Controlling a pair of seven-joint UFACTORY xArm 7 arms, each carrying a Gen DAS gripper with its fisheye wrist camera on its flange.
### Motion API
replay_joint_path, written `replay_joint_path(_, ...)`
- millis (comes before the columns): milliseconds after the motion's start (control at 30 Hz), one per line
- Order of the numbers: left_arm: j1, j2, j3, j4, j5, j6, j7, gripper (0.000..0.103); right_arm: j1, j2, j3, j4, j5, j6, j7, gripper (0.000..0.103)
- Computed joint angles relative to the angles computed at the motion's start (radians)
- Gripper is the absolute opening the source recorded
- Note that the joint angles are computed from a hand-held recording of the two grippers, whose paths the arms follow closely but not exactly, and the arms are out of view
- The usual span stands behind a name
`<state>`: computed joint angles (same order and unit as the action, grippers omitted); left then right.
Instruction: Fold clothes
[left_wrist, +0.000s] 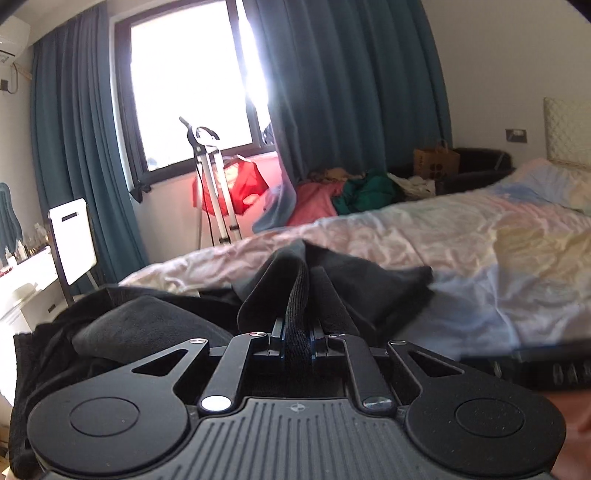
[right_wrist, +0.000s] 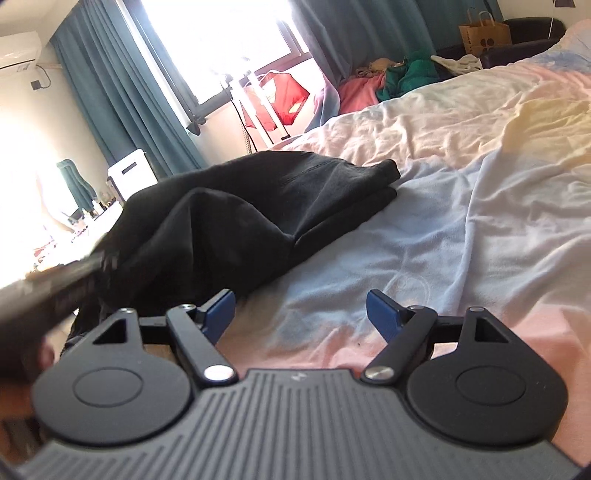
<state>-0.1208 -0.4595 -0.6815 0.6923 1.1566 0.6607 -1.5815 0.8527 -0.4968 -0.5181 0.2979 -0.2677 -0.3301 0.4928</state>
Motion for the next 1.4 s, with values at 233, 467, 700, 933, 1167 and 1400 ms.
replay_joint_path(233, -0.204, -0.063, 0.079, -0.159, -0.209, 0.045, -0.018, 0.013, 0.072, -0.100, -0.067, -0.014, 0.021, 0.045, -0.041, 0.081)
replay_joint_path(467, -0.201, -0.040, 0.089, -0.156, -0.107, 0.033, -0.100, 0.015, 0.036, -0.100, 0.032, -0.008, 0.109, 0.057, -0.106, 0.081)
replay_joint_path(700, -0.222, -0.081, 0.099, -0.160, -0.048, 0.022, -0.177, 0.044, -0.102, -0.075, 0.176, 0.009, 0.181, 0.078, -0.115, 0.081)
replay_joint_path(933, -0.136, 0.027, 0.119, -0.025, 0.087, -0.008, -0.147, 0.050, -0.205, -0.079, 0.214, 0.018, 0.229, 0.065, -0.121, 0.081)
replay_joint_path(1167, -0.128, 0.437, 0.273, 0.361, 0.073, -0.025, 0.093, 0.047, -0.155, -0.051, 0.081, 0.043, 0.215, 0.058, -0.094, 0.081)
replay_joint_path(1400, -0.250, 0.822, 0.362, 0.808, -0.049, 0.295, 0.435, 0.017, -0.022, 0.016, -0.079, 0.087, 0.186, 0.042, -0.077, 0.081)
